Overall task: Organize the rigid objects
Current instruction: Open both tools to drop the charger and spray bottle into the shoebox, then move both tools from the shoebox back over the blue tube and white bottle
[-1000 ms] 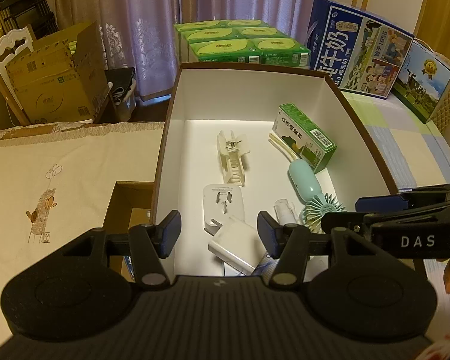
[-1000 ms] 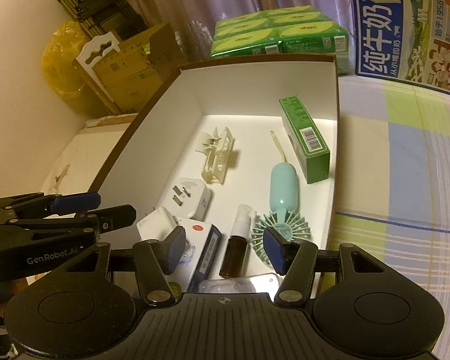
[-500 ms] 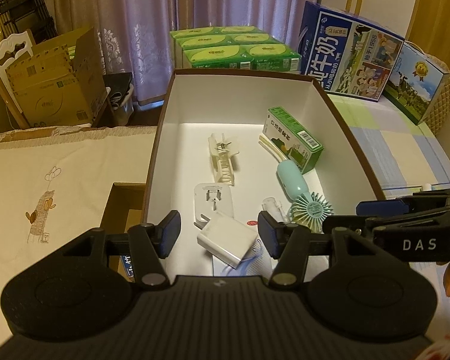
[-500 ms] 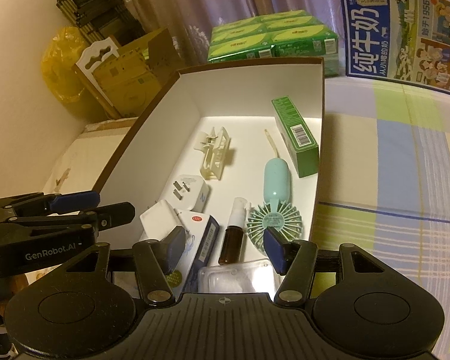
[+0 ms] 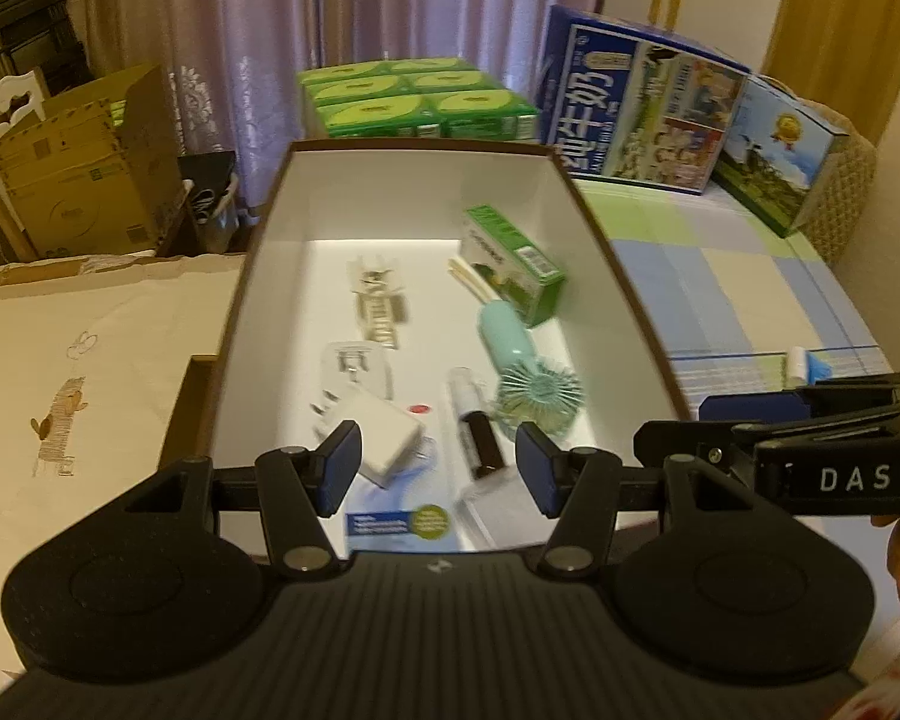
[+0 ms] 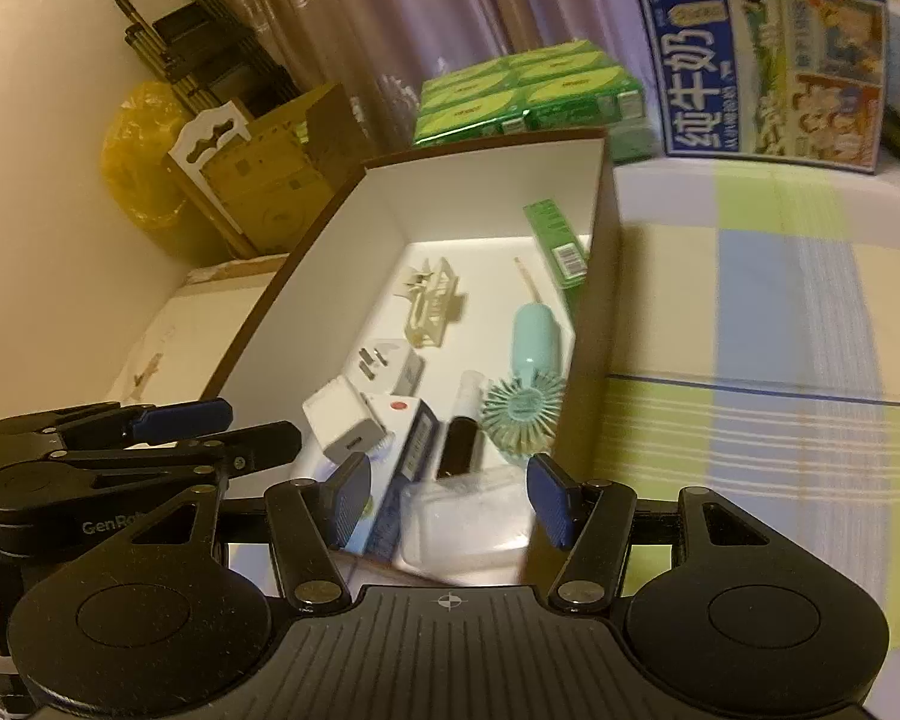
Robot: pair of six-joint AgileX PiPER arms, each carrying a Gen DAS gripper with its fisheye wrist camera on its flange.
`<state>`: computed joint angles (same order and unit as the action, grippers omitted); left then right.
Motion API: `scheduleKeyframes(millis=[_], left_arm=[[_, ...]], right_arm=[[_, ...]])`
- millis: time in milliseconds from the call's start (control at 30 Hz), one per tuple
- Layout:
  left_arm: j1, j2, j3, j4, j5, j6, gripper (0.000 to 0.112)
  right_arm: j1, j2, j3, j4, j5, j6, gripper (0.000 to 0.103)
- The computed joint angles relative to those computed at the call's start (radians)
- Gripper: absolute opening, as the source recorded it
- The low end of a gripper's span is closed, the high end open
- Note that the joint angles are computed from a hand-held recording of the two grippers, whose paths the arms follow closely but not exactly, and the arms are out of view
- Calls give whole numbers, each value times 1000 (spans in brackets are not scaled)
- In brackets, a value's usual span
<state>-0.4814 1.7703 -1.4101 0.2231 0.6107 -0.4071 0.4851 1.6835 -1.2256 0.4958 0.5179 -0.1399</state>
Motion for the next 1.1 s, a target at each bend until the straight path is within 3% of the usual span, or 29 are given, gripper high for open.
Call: scheduleKeyframes(millis=[433, 800, 1100], left_arm=[[-207, -32, 9, 134, 52, -228, 53], [-389, 93, -155, 159, 132, -307, 53], [-468, 237, -359, 129, 201, -285, 53]], right_arm=[[-173, -232, 224, 124, 58, -184, 55], [-478, -364, 339, 231, 226, -393, 55], [-752, -391, 356, 259, 360, -526, 55]])
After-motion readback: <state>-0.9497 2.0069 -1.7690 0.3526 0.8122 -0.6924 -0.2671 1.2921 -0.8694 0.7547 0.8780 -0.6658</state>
